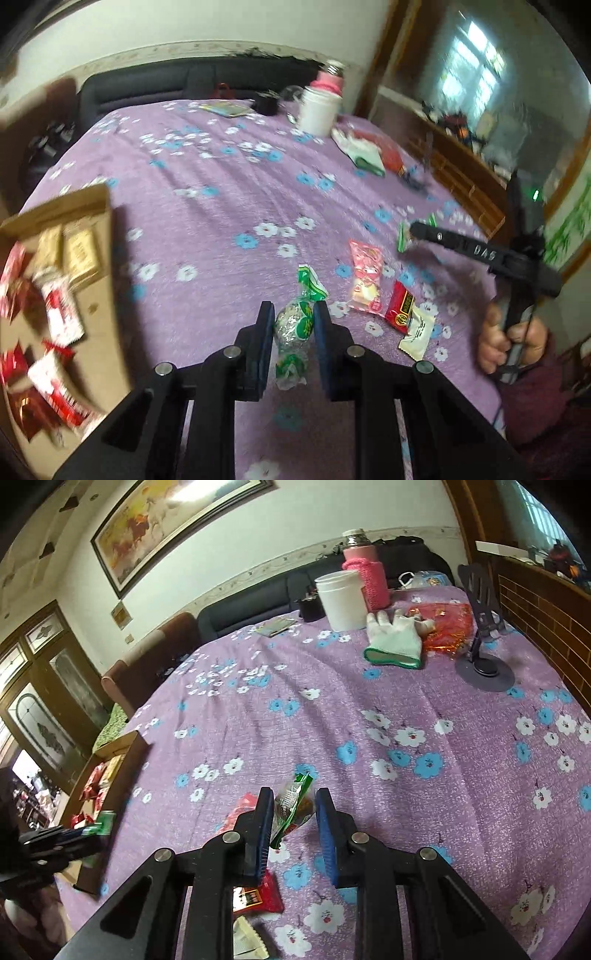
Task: Organize snacks
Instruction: 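Drop the green candy into the box while the right drops a small green-clear pack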
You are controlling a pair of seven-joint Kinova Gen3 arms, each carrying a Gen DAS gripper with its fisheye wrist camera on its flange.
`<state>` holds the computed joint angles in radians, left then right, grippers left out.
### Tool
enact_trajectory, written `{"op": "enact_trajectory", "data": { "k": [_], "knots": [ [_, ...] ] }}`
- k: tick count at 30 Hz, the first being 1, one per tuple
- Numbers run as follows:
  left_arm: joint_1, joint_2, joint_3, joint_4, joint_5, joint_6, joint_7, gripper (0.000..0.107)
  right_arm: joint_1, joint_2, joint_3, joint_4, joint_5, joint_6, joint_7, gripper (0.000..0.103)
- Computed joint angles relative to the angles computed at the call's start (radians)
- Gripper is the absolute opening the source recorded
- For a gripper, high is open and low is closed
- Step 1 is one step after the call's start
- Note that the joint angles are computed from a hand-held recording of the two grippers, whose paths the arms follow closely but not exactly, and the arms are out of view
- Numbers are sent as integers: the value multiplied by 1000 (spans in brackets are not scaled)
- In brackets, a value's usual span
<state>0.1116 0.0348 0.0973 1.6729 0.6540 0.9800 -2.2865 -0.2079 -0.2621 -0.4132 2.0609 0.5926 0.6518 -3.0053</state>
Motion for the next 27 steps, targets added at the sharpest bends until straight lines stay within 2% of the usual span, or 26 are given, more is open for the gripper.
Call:
{"op": "enact_trajectory", "data": {
  "k": [6, 10, 12, 15, 18, 24, 27],
  "knots": [
    [-99, -48, -86, 44, 93, 38, -49, 21, -12, 15, 13, -10, -11, 27, -8, 25],
    [-161, -72, -137, 60, 98, 46, -60, 21, -64, 0, 63, -25, -114, -50, 79, 25],
    [-190, -87, -159, 76, 95, 30, -70, 21, -75, 19, 42, -66, -136, -47, 122, 25],
    [-220, -102, -181, 99, 81, -8, -79, 21, -107, 83, -1, -163, -120, -14, 166, 26],
    [-253, -89, -208, 105, 105, 9, -97, 21, -173, 175, -10, -259, -92, 6, 201, 26],
    [-305, -69, -216, 118, 107, 20, -113, 21, -292, 344, 19, -404, -112, 13, 298, 26],
    [-322, -60, -214, 122, 111, 25, -124, 21, -353, 425, 32, -489, -109, 48, 352, 26]
  ]
}}
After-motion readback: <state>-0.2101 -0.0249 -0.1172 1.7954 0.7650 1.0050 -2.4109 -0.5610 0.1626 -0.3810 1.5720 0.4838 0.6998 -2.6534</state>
